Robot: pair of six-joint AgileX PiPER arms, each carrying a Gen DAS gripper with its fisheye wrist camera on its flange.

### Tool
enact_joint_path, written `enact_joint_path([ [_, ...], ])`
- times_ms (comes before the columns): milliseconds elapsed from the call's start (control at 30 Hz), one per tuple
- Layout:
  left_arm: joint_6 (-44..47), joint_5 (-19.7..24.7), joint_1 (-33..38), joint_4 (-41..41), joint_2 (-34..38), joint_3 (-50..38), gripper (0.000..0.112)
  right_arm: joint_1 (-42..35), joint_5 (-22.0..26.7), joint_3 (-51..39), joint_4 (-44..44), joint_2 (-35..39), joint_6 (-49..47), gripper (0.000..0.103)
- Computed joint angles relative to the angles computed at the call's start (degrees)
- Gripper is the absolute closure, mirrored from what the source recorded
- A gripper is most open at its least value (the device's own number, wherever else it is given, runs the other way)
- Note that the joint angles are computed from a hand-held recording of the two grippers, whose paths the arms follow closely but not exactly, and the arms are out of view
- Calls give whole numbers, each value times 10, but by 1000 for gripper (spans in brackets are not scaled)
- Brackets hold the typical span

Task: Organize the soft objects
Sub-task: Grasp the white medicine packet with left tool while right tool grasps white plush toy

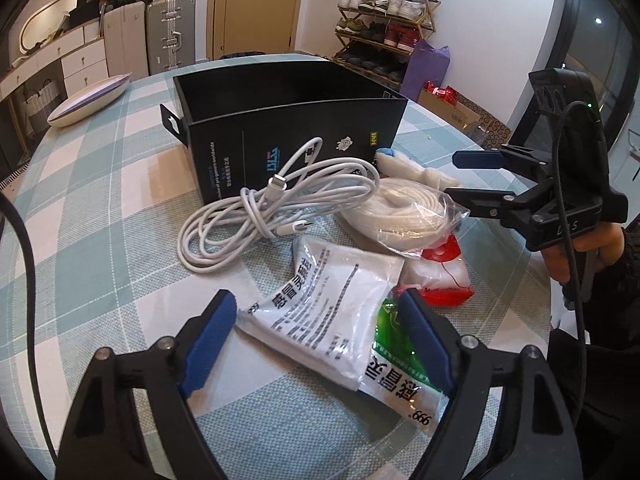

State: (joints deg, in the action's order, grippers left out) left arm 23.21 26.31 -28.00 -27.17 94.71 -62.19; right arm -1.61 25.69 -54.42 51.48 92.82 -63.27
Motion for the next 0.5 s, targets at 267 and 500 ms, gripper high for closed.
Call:
enact_joint_path([
  [267,15,4,3,-22,2,0,33,-5,19,-14,-2,23,0,23],
  [500,-17,-12,-3,13,-4,2,32,3,23,-14,-9,28,1,37],
])
